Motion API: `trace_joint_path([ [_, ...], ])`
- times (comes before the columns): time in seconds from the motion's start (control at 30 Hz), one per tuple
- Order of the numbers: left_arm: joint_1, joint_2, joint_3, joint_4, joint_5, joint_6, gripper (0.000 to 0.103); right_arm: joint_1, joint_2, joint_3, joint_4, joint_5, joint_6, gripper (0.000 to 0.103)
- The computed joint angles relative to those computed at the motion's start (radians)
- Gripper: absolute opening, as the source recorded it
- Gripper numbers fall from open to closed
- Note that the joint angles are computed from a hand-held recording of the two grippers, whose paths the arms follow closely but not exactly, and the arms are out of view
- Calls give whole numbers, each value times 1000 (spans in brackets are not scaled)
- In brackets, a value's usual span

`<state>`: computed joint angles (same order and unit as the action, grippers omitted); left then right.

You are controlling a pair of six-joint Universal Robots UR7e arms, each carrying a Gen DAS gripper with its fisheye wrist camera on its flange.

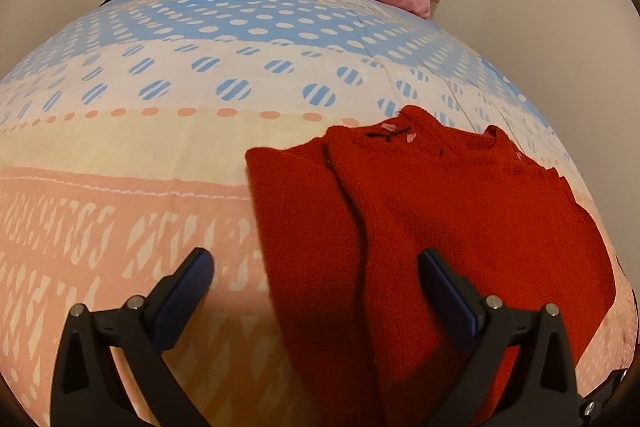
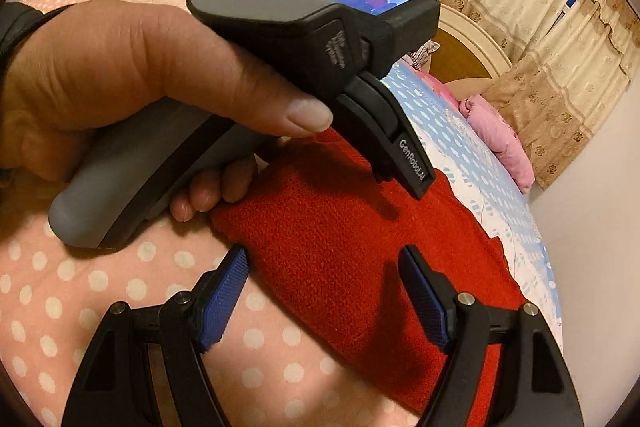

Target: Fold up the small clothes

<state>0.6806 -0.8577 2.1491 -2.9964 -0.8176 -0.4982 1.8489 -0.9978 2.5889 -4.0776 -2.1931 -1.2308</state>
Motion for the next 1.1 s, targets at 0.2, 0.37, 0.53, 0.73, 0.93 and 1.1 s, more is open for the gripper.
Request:
trace_joint_path([
  [0.2, 9, -4, 22, -93, -46, 41, 94, 13, 49, -3, -88, -16, -40, 78],
  [0.37, 22, -6, 34, -168, -110, 84, 79, 46, 102, 3, -164, -45, -45, 78],
  [0.53, 44, -9, 44, -230, -167, 93, 70, 51, 110, 10, -187, -45, -49, 77],
  [0.73, 50, -8, 46, -251, -193, 96, 60, 54, 116, 19, -205, -39, -52, 76],
  [0.93, 78, -10, 53, -304, -275, 112, 30, 45, 98, 38, -167, -8, -73, 41],
  [1.1, 78, -20, 80, -374, -289, 107, 21, 48, 85, 48, -112, -13, -68, 10],
])
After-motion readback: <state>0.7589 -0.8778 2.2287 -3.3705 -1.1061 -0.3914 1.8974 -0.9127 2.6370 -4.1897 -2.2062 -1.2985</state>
